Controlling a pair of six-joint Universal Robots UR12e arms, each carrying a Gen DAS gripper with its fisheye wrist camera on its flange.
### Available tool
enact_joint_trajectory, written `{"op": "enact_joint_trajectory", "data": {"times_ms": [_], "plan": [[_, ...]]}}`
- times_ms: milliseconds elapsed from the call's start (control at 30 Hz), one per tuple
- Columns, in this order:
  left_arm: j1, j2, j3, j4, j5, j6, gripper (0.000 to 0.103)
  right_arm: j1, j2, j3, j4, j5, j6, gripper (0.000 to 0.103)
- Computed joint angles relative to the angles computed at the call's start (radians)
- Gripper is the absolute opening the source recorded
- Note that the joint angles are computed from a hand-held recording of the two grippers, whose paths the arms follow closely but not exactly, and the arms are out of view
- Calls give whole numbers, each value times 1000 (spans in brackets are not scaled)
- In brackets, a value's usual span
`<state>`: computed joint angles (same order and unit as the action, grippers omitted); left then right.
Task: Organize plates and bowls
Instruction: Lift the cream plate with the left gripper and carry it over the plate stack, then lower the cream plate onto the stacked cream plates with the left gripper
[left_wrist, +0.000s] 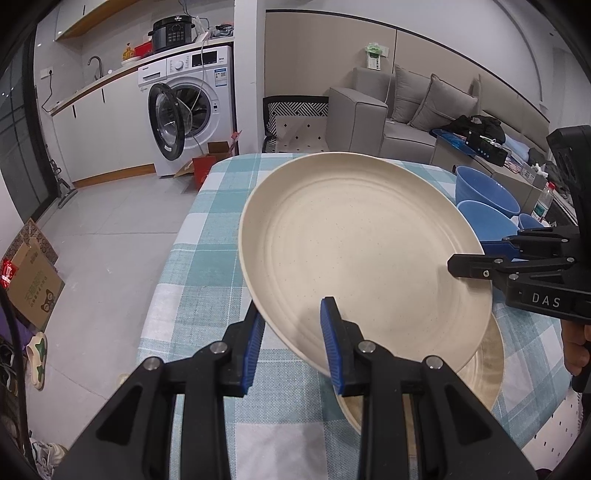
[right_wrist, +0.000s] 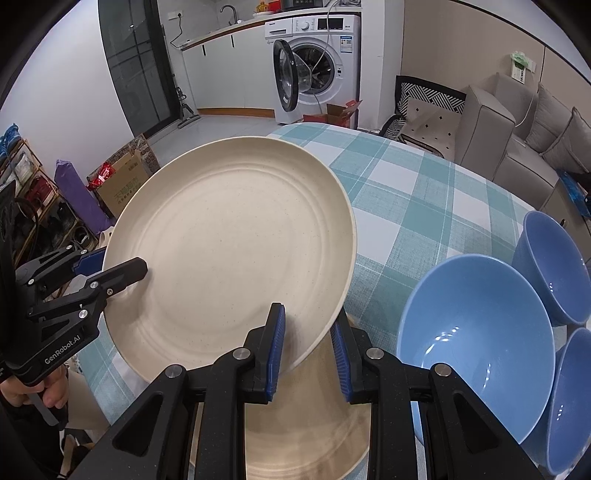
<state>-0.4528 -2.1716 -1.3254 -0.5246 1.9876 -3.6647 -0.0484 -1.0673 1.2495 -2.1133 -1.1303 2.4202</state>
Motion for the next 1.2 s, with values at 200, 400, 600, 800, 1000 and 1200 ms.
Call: {"op": "enact_joint_trajectory", "data": {"times_ms": [200,400,600,800,1000,1200], "plan": [[-5,2,-5,9,-2,12,29,-7,-17,26,-17,-2,9,25],[-10,5,-14,20,-12,17,29,-16,-30,48,-29,-3,10,25],[-19,4,-18,20,-9,20,29,-23,-43,75,-42,-2,7,25],[-26,4,-23,23,-9,25,29,-32,-57,104,-59,-2,3,25],[-35,3,-29,32,-11,30,29,-39,-73,134,-81,-4,3,25],[-39,1,-33,37,-19,30,29,-46,-83,156,-89,-12,-8,25]]}}
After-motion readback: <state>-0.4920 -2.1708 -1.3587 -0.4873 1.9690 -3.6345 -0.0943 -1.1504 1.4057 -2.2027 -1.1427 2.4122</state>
